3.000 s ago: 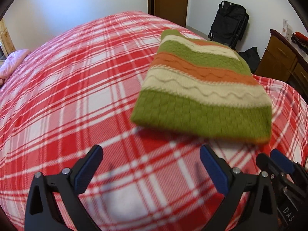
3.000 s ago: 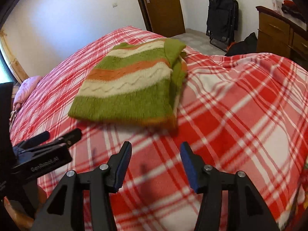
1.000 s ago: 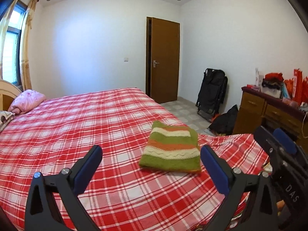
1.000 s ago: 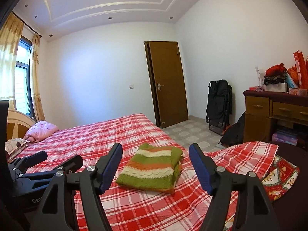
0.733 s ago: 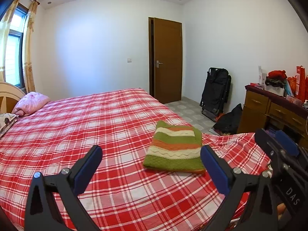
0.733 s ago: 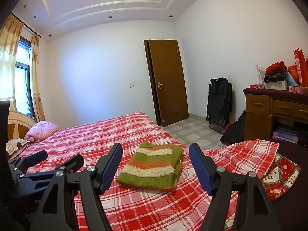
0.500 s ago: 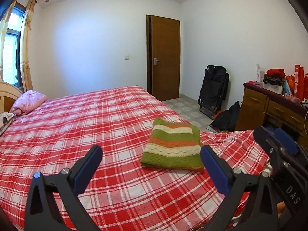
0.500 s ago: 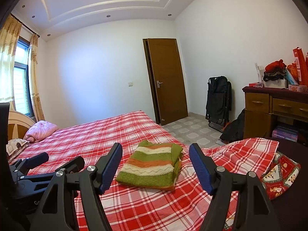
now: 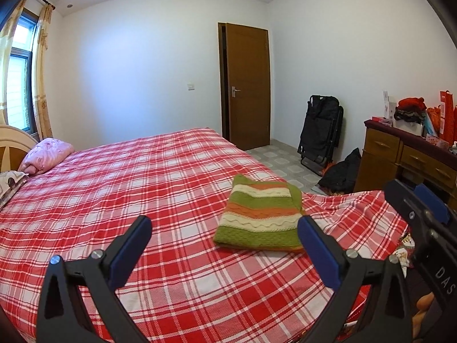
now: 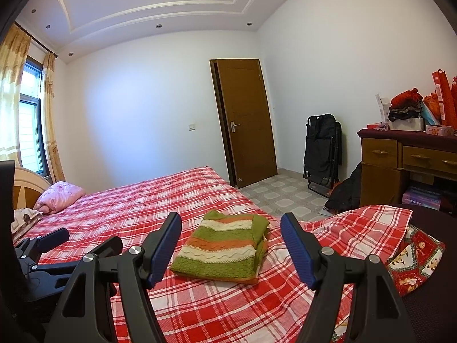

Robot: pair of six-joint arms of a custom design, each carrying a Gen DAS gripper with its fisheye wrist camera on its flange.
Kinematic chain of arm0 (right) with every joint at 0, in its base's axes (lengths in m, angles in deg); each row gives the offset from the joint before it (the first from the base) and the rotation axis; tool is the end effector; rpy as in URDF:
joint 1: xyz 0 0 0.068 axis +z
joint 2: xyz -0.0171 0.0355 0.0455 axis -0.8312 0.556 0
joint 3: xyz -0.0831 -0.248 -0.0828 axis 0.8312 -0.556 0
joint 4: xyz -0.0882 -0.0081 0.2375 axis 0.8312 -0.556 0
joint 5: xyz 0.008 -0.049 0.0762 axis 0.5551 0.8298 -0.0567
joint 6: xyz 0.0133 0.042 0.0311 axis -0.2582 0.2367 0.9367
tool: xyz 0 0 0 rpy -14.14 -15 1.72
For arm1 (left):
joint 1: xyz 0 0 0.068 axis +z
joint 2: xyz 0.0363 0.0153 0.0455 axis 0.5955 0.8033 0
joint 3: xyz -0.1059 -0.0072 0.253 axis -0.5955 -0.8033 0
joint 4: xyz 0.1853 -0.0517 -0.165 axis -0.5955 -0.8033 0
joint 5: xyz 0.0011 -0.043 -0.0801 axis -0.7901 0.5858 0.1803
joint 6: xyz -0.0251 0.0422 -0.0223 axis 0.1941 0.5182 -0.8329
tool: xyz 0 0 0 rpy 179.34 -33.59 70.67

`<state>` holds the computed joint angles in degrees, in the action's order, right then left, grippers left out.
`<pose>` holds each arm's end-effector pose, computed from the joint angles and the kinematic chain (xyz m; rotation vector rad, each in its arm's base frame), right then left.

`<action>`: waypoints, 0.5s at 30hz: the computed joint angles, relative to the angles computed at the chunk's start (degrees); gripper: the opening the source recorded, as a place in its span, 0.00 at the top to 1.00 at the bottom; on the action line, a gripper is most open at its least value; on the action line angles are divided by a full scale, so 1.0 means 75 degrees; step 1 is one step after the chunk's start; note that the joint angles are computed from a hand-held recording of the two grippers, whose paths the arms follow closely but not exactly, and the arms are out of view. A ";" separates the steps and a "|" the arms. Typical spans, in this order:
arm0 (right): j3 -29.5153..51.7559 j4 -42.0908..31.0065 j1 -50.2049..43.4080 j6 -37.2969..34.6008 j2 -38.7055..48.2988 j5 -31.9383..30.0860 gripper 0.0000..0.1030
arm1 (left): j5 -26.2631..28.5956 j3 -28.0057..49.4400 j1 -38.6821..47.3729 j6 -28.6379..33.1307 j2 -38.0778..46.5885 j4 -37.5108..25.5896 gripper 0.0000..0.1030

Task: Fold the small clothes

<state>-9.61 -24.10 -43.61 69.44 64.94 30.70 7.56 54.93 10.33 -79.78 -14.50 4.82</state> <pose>0.1565 0.0284 0.4016 0.1296 1.7728 0.1543 0.1784 -0.0713 0.4016 0.0167 1.9830 0.0283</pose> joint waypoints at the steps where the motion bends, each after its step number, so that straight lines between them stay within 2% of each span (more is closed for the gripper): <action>1: -0.0007 0.0000 -0.0004 0.0003 -0.0001 -0.0005 0.29 | 0.0005 0.0004 0.0006 0.0007 -0.0001 -0.0005 0.00; 15: -0.0061 -0.0011 -0.0323 0.0128 -0.0001 -0.0298 0.29 | 0.0036 0.0215 0.0167 -0.0137 0.0207 -0.0363 0.00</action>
<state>-10.07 -24.18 -46.03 70.41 64.93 28.47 7.83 56.54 11.59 -80.81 -12.94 2.09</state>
